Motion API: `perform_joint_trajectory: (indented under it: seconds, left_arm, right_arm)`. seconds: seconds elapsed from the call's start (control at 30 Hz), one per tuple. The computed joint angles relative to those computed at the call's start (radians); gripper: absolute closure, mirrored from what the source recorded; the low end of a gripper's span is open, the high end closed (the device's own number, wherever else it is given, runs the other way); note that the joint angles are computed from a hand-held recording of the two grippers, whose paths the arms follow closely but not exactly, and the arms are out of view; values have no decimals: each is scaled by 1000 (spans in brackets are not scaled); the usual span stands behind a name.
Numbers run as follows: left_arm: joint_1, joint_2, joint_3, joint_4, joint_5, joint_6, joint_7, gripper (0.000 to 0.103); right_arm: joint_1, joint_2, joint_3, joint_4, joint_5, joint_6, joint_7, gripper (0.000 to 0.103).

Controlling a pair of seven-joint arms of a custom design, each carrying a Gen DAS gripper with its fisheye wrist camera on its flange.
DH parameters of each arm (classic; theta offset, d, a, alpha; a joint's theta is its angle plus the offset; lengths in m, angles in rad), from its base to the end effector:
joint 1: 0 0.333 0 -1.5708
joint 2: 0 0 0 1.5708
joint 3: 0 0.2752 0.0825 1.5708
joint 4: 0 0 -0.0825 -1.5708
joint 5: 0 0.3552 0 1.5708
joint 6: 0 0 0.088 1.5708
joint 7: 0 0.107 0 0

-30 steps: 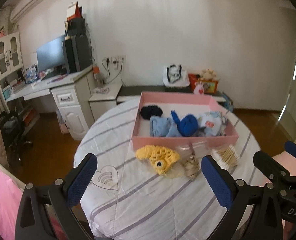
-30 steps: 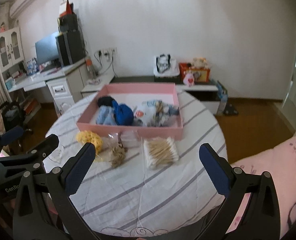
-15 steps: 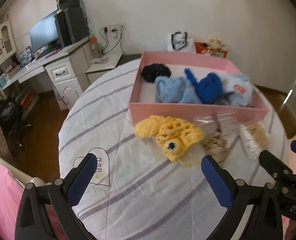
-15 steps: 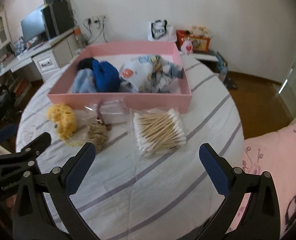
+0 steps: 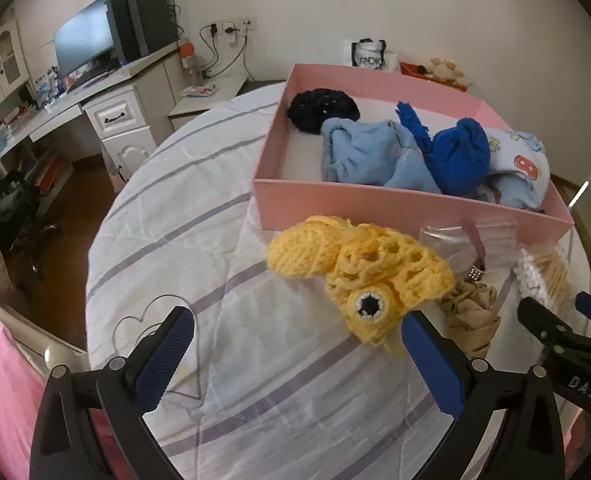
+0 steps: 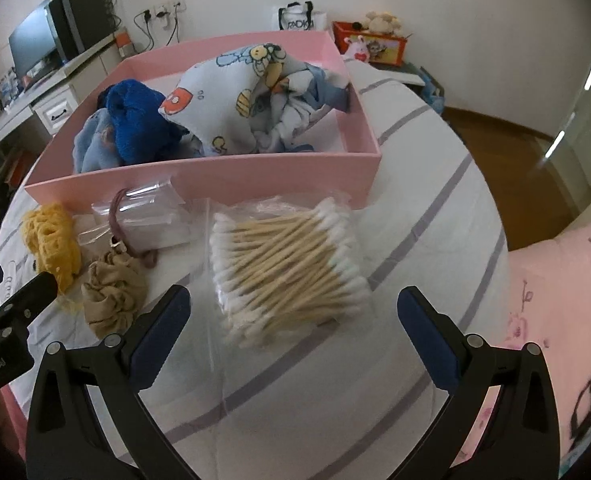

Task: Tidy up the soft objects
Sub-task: 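Move the left tool toward the yellow crochet item while the right tool approaches the cotton swabs, then grasp the yellow crochet item with the left gripper while the right gripper grasps the cotton swab pack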

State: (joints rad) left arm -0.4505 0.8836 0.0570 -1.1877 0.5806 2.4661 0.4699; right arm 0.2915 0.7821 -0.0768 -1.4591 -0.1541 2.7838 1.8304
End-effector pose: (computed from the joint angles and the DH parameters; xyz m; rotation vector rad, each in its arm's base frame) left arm 0.6766 -0.2961 0.2812 -2.0859 1.5550 -0.4844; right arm 0.6917 0.1706 0.2682 -2.0209 1.7884 -0.5542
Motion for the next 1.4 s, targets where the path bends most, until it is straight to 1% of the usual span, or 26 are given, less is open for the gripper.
perform_joint_trajectory:
  seconds: [0.1, 0.13, 0.17, 0.2, 0.27, 0.37, 0.43, 0.53, 0.6, 0.63, 0.7, 0.73, 0.8, 0.83, 0.9, 0.93, 1.0, 1.07, 1.17, 1.3, 1.4]
  left_arm:
    - [13, 37, -12, 51, -21, -2, 30, 0]
    - [14, 42, -12, 58, -27, -3, 36, 0]
    - [18, 58, -16, 81, -37, -7, 47, 0]
    - [20, 67, -17, 95, -45, -10, 56, 0]
    - [27, 93, -23, 132, -66, -14, 78, 0]
    - [36, 138, -30, 200, -102, -29, 113, 0]
    - [42, 162, -31, 232, -123, -29, 126, 0]
    - [48, 212, -33, 308, -153, -40, 153, 1]
    - [49, 251, -30, 366, -172, -53, 162, 4]
    - [43, 260, -16, 376, -171, -50, 141, 6]
    - [34, 289, 5, 418, -166, -58, 116, 22]
    - [29, 306, 13, 444, -163, -67, 108, 27]
    - [14, 325, 36, 471, -144, -86, 81, 39]
    - [8, 328, 43, 473, -133, -89, 68, 42]
    - [0, 310, 53, 438, -111, -75, 35, 56]
    - [-3, 288, 56, 397, -99, -56, 13, 60]
    - [-6, 241, 58, 315, -80, -23, -27, 75]
    - [-3, 204, 53, 250, -66, 5, -48, 77]
    - [-2, 183, 47, 214, -54, 20, -54, 79]
    - [-8, 144, 45, 156, -38, 32, -68, 79]
    - [-12, 129, 43, 140, -30, 24, -73, 79]
  right_arm:
    - [29, 24, -37, 28, -32, 4, 24, 1]
    - [27, 30, -35, 37, -34, 3, 25, 2]
    - [21, 36, -31, 45, -32, 2, 23, 8]
    - [14, 45, -22, 59, -26, -8, 18, 11]
    - [1, 61, -8, 77, -13, -16, 10, 14]
    - [7, 61, -23, 55, -11, 47, 35, 29]
    - [-1, 68, -18, 57, -6, 71, 30, 30]
    - [20, 71, -45, 45, -18, 105, 43, 32]
    - [33, 70, -61, 28, -27, 136, 53, 33]
    - [35, 71, -62, 26, -28, 145, 55, 33]
    - [32, 64, -59, 8, -26, 163, 52, 33]
    - [31, 66, -59, 11, -24, 166, 50, 33]
    - [44, 62, -74, -6, -28, 183, 59, 33]
    - [45, 61, -75, -10, -27, 186, 60, 33]
    - [46, 58, -73, -15, -23, 191, 60, 33]
    - [40, 60, -69, -12, -22, 192, 54, 33]
    - [46, 60, -76, -15, -21, 194, 57, 33]
    - [39, 62, -69, -9, -17, 191, 50, 33]
    - [42, 62, -71, -10, -16, 191, 50, 33]
    - [49, 60, -81, -15, -18, 195, 56, 34]
    - [44, 55, -78, -21, -16, 199, 53, 34]
